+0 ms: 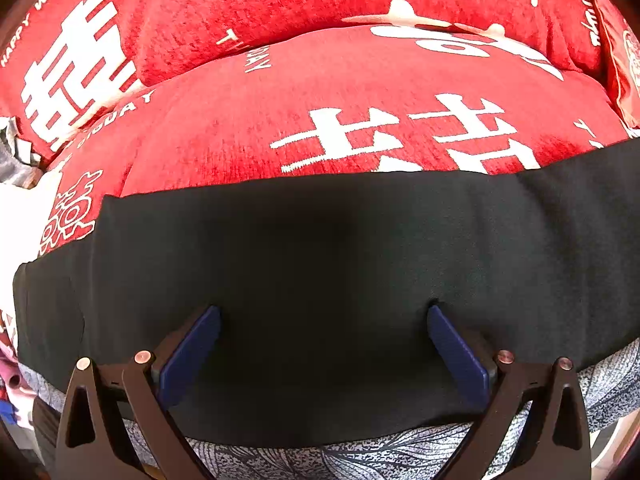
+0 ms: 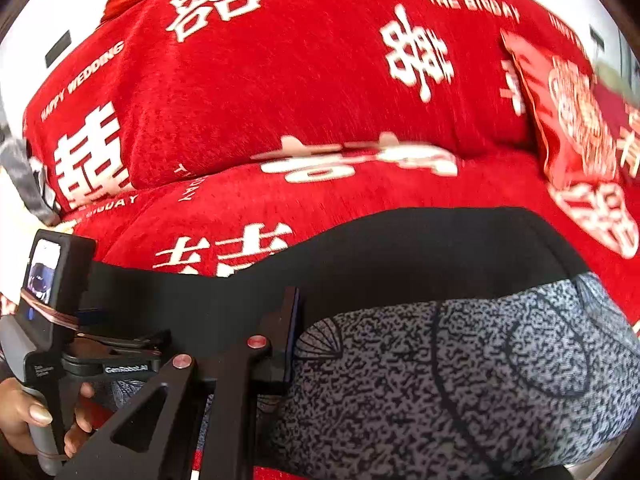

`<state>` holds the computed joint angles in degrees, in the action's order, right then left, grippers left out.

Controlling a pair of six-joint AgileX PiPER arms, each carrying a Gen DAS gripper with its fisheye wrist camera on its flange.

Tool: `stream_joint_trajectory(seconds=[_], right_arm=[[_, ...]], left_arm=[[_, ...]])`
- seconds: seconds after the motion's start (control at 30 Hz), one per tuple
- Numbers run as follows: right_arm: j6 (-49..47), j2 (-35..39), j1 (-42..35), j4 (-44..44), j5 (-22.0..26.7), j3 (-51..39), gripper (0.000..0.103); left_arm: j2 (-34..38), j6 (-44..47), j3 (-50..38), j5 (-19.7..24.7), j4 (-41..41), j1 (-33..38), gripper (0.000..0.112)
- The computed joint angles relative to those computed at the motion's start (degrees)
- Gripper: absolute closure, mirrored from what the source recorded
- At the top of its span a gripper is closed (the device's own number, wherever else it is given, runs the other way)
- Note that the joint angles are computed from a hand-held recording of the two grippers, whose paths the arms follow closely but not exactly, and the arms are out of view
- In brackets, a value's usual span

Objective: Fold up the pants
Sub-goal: 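Grasp the grey-lined trouser end with the right gripper and lift it toward the left gripper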

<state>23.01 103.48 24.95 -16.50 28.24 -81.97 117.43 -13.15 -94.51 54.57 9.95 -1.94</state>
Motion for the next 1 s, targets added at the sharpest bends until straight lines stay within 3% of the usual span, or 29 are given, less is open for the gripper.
stream_joint_trajectory(seconds=[0.17, 0.33, 0.5, 0.7, 0.8, 1.0], right_arm=[[12.1, 0.2, 7.5, -18.3, 4.3, -2.1, 0.086], [20.1, 4.6, 16.4, -34.6, 12.3, -6.8, 0.086], [22.0, 8.8, 23.9, -42.3, 14.8, -10.1, 0.086], [14.5, 23.5, 32.9, -51.9, 24.0, -20.6, 0.086], [6.9, 31.2, 34.6, -50.1, 27.1, -27.7, 0.086], [4.2, 35.8, 36.1, -52.1, 30.0, -30.8, 0.086]], left_arm=[[1.4, 7.3, -5.4, 6.6, -6.9, 4.1, 0.009], [-1.9, 11.1, -3.8, 5.5, -9.7, 9.7, 0.009], [-4.9, 17.5, -4.2, 4.4, -14.3, 19.3, 0.009], [0.2, 18.1, -9.9, 9.6, -14.4, 28.2, 0.009], [1.6, 15.5, -9.9, 10.4, -12.6, 30.1, 0.009], [1.5, 13.4, -10.0, 10.3, -14.1, 34.7, 0.009]])
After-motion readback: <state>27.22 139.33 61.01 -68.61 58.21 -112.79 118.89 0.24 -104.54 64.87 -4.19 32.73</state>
